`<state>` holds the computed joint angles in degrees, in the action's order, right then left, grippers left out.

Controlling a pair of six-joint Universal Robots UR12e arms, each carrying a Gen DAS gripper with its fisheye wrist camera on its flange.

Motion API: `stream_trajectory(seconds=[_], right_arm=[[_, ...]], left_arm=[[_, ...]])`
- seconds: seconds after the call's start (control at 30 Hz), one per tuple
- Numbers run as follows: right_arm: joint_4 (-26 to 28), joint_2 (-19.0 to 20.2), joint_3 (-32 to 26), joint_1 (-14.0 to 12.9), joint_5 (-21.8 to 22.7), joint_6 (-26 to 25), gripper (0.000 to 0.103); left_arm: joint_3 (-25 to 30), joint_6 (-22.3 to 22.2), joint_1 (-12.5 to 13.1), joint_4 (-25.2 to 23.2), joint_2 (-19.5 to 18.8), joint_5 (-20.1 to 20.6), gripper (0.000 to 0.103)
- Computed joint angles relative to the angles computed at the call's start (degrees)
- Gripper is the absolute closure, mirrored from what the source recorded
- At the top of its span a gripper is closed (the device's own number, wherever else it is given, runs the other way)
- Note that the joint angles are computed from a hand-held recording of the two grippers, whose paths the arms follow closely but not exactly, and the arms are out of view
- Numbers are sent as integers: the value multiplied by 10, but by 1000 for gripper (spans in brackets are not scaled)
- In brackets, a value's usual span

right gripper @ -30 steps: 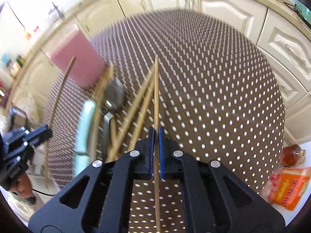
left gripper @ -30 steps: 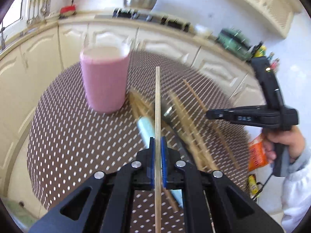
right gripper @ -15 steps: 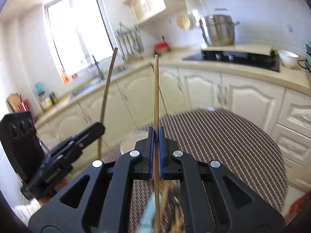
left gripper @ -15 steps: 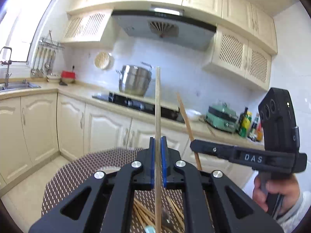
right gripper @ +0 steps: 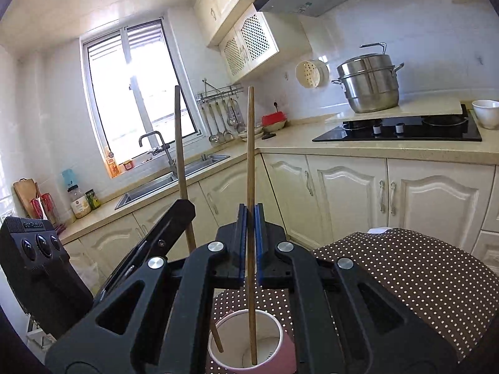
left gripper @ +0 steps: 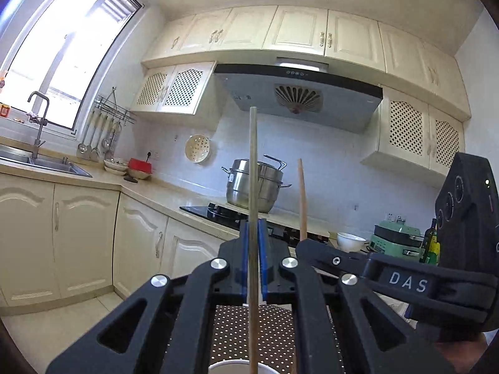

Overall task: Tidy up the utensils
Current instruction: 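Lift both held chopsticks and lower them into the pink cup, then open both grippers to release the chopsticks into the cup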

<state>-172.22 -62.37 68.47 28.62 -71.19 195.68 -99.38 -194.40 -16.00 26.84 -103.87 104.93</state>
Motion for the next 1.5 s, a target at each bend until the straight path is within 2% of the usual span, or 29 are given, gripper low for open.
stream_trajectory(seconds=[0.23, 0.37, 0.6, 0.77, 0.8, 0.87, 0.9, 1.0, 1.07, 1.13, 1.3, 1.5], right_arm=[[6, 4, 14, 1, 4, -9, 98], [0, -12, 40, 3, -2, -20, 98], [-14, -40, 81, 10, -24, -60, 98], [-18, -54, 103, 16, -39, -74, 98], [-17, -55, 105, 17, -43, -77, 98], [-15, -59, 112, 20, -50, -83, 98], [-15, -60, 115, 21, -53, -82, 97], [-14, -64, 124, 21, -59, -77, 97], [-12, -67, 128, 23, -63, -75, 97], [-10, -68, 131, 24, -69, -75, 97], [-2, -73, 138, 26, -80, -66, 97], [8, -81, 144, 28, -85, -56, 96]], left_arm=[[-13, 5, 2, -25, -1, 12, 97], [-30, -5, 1, -45, 10, 8, 97], [-59, 2, -5, -66, 32, 14, 97], [-79, -25, -4, -93, 52, 0, 96], [-82, -28, -3, -99, 55, -3, 95], [-88, -29, -4, -107, 62, -4, 82], [-89, -31, -6, -112, 65, 1, 67], [-94, -34, -10, -126, 74, 7, 62], [-94, -33, -17, -150, 80, 26, 58], [-96, -38, -18, -167, 87, 27, 51], [-95, -47, -25, -220, 101, 42, 49], [-101, -56, -27, -254, 114, 35, 49]])
